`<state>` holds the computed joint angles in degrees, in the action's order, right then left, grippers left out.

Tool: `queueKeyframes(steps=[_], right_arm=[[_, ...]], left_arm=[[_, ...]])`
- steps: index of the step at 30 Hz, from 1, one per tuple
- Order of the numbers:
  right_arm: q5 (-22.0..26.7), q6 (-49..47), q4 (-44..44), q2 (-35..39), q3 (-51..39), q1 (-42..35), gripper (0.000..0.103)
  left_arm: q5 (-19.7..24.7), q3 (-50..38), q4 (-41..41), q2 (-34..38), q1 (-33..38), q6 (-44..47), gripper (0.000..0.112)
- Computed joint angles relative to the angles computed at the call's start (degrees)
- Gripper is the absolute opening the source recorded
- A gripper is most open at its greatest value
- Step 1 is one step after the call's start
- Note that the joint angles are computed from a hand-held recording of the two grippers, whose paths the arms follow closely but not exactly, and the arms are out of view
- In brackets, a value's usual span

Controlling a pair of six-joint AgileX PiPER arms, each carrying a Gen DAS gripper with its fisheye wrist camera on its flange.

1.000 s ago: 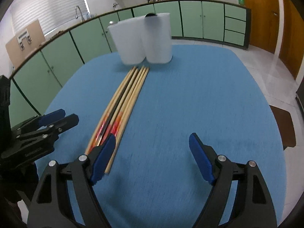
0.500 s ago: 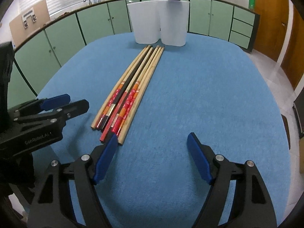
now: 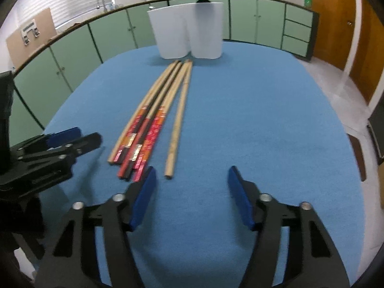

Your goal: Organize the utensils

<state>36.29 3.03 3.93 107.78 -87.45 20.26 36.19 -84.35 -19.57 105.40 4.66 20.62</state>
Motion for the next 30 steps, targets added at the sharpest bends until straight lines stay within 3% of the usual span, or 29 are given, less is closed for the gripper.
queueKeyframes(steps=[3,5,8,18,30], right_arm=[[0.4,0.45,-1.4,0.56,-0.91,0.92,0.035],[0.43,0.15,-0.86,0.68,-1.25,0.92,0.018],[0.55,-1.83,1.23,0.87,-1.54,0.61,0.007],[0.31,1.49,-0.74,0.92,-1.47,-0.65,0.006],[0.11,0.79,0.09,0.85,-1.18,-0.98,0.007]], left_arm=[[-0.1,0.51,0.18,-0.39,-0.13,0.11,0.06],[0.02,0.46,0.54,-0.43,-0.43,-0.2,0.06],[-0.29,0.96,0.63,-0.77,-0.78,0.1,0.06],[0.91,2.25,-5.77,-1.7,-1.39,7.78,0.06],[0.48,1.78,2.1,-0.99,-2.63,2.35,0.062]])
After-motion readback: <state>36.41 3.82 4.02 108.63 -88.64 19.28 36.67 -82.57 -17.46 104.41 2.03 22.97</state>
